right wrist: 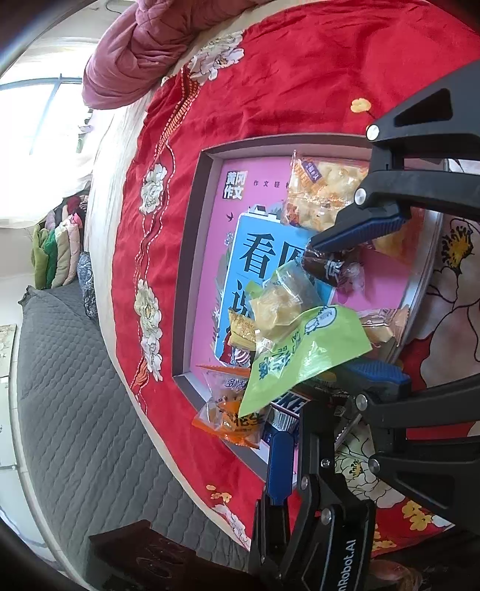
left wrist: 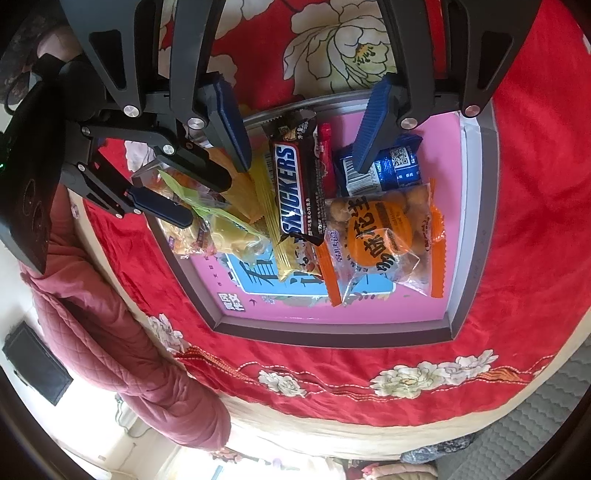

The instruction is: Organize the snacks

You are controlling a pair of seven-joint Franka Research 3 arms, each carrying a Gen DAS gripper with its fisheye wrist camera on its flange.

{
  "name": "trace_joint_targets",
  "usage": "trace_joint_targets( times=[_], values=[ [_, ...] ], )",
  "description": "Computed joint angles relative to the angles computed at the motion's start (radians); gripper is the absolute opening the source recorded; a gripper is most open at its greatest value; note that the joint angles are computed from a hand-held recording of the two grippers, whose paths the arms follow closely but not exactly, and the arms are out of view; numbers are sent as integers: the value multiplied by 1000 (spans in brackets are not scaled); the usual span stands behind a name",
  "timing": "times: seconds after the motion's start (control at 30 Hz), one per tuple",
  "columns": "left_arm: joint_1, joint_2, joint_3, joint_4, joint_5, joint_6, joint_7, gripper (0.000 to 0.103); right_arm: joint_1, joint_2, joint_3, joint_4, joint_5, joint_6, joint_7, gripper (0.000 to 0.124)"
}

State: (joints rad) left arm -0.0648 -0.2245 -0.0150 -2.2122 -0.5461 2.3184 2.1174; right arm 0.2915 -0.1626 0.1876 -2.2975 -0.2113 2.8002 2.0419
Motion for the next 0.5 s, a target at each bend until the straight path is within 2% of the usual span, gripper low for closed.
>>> trace_joint_targets(
  times=[0.23,0.43,0.5],
  values=[
    [0,-56,12,-33,-7,15,-7,69,-70,-84,58,-49,-126,45,167,68],
    [-11,-157,31,-113,34,52,-49,73,-109,-192,110,-93,-130,-13,297,75],
    [-18,-191,44,-143,41,72,-56,75,-96,-234,106,-120,-95,-27,306,79]
  ],
)
